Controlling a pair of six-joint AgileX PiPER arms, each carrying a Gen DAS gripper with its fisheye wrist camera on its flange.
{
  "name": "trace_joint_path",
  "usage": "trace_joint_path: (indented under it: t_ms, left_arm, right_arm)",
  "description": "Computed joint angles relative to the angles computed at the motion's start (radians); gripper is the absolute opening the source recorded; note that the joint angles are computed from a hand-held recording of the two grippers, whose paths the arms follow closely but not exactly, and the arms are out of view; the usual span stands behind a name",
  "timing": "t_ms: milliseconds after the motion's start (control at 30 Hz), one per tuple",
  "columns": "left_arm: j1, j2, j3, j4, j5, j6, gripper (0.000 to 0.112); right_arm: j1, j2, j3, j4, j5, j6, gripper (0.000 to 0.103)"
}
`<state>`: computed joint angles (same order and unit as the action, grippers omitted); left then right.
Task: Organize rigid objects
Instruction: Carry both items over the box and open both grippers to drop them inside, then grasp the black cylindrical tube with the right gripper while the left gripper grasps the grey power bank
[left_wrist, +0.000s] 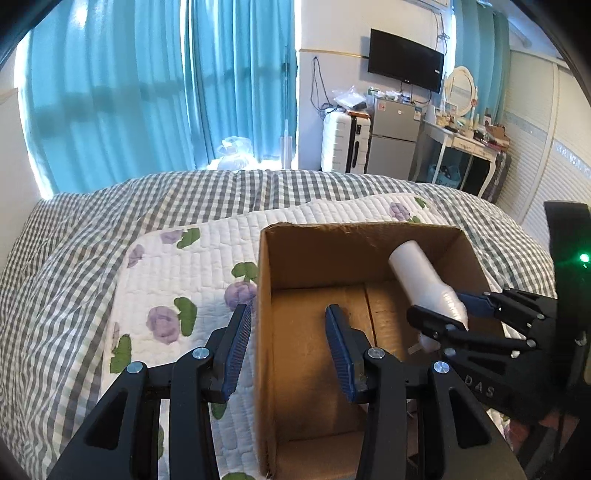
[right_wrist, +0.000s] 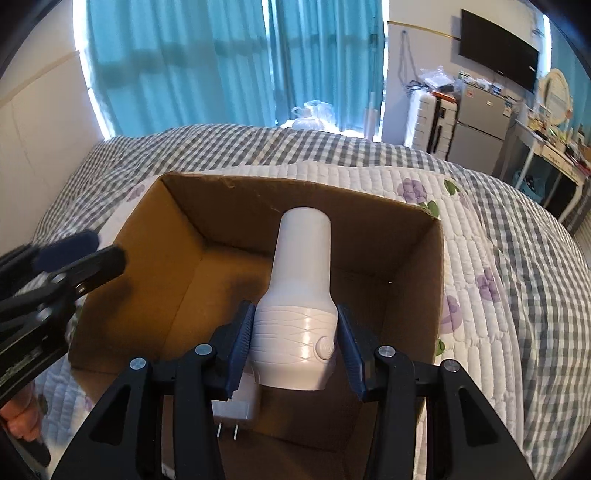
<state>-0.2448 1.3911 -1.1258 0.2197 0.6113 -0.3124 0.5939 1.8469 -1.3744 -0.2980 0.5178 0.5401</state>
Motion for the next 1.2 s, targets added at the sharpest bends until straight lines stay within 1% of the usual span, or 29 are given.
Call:
trace_joint_path:
  t_ms: [33, 67, 167, 233, 300, 333, 400, 433, 467, 500, 533, 567, 633, 700, 733, 767, 867, 933, 967, 1000, 1033, 1067, 1167, 1200]
  left_arm:
    - [0.000, -0.011, 0.007, 0.000, 0.003, -0.004, 0.044]
    - [0.003, -0.024, 0.014, -0.001, 0.006, -0.004, 0.044]
    - [-0.021, -0.067, 0.024, 0.068, 0.041, -0.080, 0.044]
    - [-0.039, -0.117, 0.030, 0.083, 0.077, -0.101, 0.048]
    - [-0.064, -0.176, 0.037, 0.106, 0.124, -0.130, 0.059]
    - [-0.083, -0.215, 0.040, 0.121, 0.154, -0.149, 0.062]
    - [-0.110, -0.272, 0.043, 0.134, 0.198, -0.168, 0.075]
    - [-0.128, -0.301, 0.047, 0.147, 0.223, -0.181, 0.079]
    - [-0.169, -0.335, 0.049, 0.193, 0.262, -0.229, 0.088]
    - [-0.207, -0.360, 0.054, 0.235, 0.293, -0.277, 0.096]
    - [-0.255, -0.392, 0.061, 0.281, 0.332, -0.331, 0.099]
    - [-0.283, -0.416, 0.069, 0.303, 0.355, -0.358, 0.101]
    - [-0.352, -0.457, 0.092, 0.348, 0.409, -0.411, 0.102]
    - [-0.416, -0.479, 0.115, 0.386, 0.463, -0.452, 0.102]
    - [-0.447, -0.491, 0.131, 0.405, 0.486, -0.477, 0.102]
    - [-0.497, -0.508, 0.159, 0.434, 0.517, -0.525, 0.102]
    - [-0.574, -0.545, 0.246, 0.458, 0.535, -0.636, 0.102]
    - [-0.571, -0.551, 0.298, 0.438, 0.506, -0.677, 0.103]
    - [-0.566, -0.548, 0.328, 0.430, 0.489, -0.705, 0.103]
    - [-0.569, -0.535, 0.358, 0.435, 0.477, -0.753, 0.103]
    - [-0.595, -0.530, 0.384, 0.451, 0.482, -0.807, 0.103]
    - [-0.590, -0.521, 0.414, 0.458, 0.456, -0.837, 0.103]
    - [-0.585, -0.491, 0.491, 0.479, 0.379, -0.907, 0.103]
    - [-0.588, -0.479, 0.512, 0.493, 0.358, -0.923, 0.103]
  right_arm:
    - [0.003, -0.004, 0.002, -0.011, 0.002, 0.013, 0.063]
    - [0.008, -0.017, 0.012, -0.043, 0.002, 0.045, 0.066]
    - [0.022, -0.080, 0.045, -0.090, 0.030, 0.095, 0.066]
    - [0.030, -0.138, 0.072, -0.103, 0.060, 0.115, 0.066]
    - [0.048, -0.216, 0.101, -0.121, 0.115, 0.130, 0.066]
    - [0.063, -0.246, 0.111, -0.140, 0.144, 0.148, 0.066]
    - [0.097, -0.327, 0.136, -0.178, 0.221, 0.174, 0.067]
    - [0.109, -0.357, 0.144, -0.189, 0.250, 0.183, 0.070]
    - [0.131, -0.394, 0.156, -0.208, 0.288, 0.203, 0.074]
    - [0.154, -0.426, 0.163, -0.219, 0.326, 0.219, 0.075]
    - [0.180, -0.464, 0.180, -0.230, 0.361, 0.232, 0.075]
    - [0.208, -0.497, 0.198, -0.243, 0.392, 0.250, 0.076]
    - [0.252, -0.535, 0.223, -0.260, 0.432, 0.274, 0.077]
    - [0.311, -0.575, 0.273, -0.284, 0.457, 0.326, 0.083]
    - [0.336, -0.592, 0.300, -0.298, 0.463, 0.357, 0.088]
    - [0.360, -0.607, 0.335, -0.313, 0.457, 0.391, 0.091]
    - [0.409, -0.626, 0.444, -0.337, 0.406, 0.489, 0.091]
    - [0.425, -0.600, 0.503, -0.351, 0.348, 0.545, 0.091]
    - [0.422, -0.571, 0.533, -0.358, 0.304, 0.569, 0.091]
    - [0.420, -0.552, 0.554, -0.366, 0.276, 0.588, 0.091]
    - [0.414, -0.526, 0.574, -0.377, 0.243, 0.603, 0.091]
    - [0.407, -0.486, 0.597, -0.408, 0.192, 0.636, 0.091]
    - [0.389, -0.400, 0.634, -0.454, 0.094, 0.687, 0.091]
    - [0.376, -0.371, 0.646, -0.457, 0.049, 0.693, 0.091]
